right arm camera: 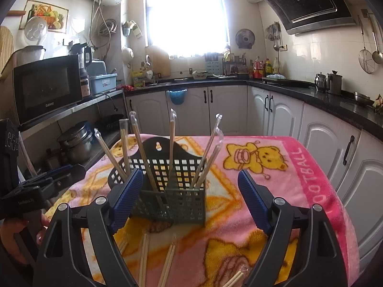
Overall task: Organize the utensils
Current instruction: 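Withdraw both open tools from the caddy toward the loose chopsticks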
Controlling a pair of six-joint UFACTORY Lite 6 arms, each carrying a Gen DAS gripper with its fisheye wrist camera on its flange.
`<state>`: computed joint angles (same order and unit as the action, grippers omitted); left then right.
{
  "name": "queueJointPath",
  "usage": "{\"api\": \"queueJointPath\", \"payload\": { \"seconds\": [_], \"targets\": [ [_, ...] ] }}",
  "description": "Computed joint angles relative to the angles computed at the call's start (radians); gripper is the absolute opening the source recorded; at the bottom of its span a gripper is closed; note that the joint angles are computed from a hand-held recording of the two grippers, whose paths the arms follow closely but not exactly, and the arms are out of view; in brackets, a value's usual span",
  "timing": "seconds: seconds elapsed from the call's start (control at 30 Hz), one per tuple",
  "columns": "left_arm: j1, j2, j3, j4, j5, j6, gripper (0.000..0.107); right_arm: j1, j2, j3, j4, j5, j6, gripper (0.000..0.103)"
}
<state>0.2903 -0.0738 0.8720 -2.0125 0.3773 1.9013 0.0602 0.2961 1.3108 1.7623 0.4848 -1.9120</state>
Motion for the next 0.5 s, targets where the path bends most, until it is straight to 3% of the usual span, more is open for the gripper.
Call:
{"api": "queueJointPath", "payload": {
  "seconds": [0.5],
  "targets": [
    [-0.027, 0.029, -0.078, -0.051, -0.057, 0.099, 0.092, 0.007, 0.013, -0.076, -0.083, -0.015, 0.001, 0.079]
  ]
}}
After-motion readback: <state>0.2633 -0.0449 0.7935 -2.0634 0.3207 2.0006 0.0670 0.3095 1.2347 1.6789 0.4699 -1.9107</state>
